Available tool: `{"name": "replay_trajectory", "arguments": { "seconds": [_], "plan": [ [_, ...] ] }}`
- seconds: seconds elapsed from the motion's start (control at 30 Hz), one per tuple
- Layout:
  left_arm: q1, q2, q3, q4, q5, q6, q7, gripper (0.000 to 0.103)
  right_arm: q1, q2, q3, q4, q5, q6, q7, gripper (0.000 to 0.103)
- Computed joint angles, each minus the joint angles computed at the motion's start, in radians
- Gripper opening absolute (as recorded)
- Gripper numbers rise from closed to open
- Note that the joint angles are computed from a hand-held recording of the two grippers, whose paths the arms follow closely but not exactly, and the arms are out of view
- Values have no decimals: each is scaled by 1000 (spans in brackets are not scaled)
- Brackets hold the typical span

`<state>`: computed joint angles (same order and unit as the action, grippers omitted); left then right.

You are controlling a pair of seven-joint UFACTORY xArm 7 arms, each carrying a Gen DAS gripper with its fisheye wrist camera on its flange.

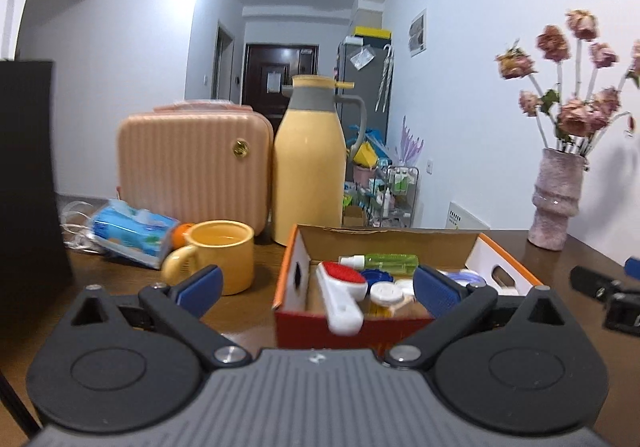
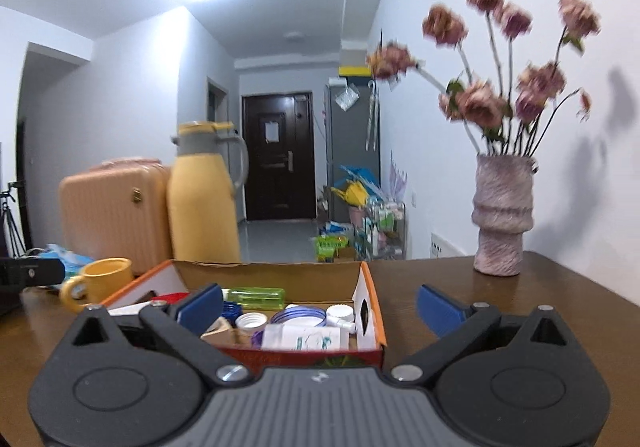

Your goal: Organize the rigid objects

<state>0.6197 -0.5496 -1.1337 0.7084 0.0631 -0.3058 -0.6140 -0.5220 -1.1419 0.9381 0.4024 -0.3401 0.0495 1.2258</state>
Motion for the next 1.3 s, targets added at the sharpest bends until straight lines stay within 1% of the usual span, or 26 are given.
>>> {"name": "replay_trajectory", "arguments": {
  "seconds": [0.03,0.1,0.13,0.23,0.33,0.37,0.43,0.47,0.53,0.63,0.7,0.93,1.3],
  "plan": [
    [-67,-29,57,-44,-1,-6,0,103,76,-41,-18,-24,3,52,-3,103],
    [-196,-93,158,-134,-8,-7,6,103,196,-103,-39,-54,-1,146,-3,103],
    [-248,-135,193,-178,-17,-5,6,103,269,-138,-44,-66,-2,216,2,103],
    [-375,-245,269,-281,-31,25,-3,103,440,-208,-41,-80,-14,387,22,103],
    [-540,-313,377,-370,-20,77,-19,103,575,-251,-9,-73,-17,548,54,103],
    [-571,-337,393,-390,-16,92,-28,103,611,-258,-3,-70,-17,591,64,103],
    [-621,-408,402,-434,-7,129,-56,103,685,-267,17,-61,-14,681,87,103],
    [-642,-440,405,-452,0,149,-73,103,712,-264,29,-52,-12,719,100,103],
    [-701,-484,431,-484,16,190,-97,103,763,-258,47,-38,-9,781,128,103],
    [-760,-531,463,-515,44,232,-128,103,810,-242,63,-23,-22,837,168,103],
    [-780,-564,474,-529,65,252,-149,103,828,-227,67,-12,-41,861,189,103],
    [-811,-620,503,-552,127,276,-206,103,875,-186,63,12,-106,918,253,103],
    [-830,-652,532,-570,169,288,-237,103,898,-142,48,26,-166,944,293,103]
  ]
}}
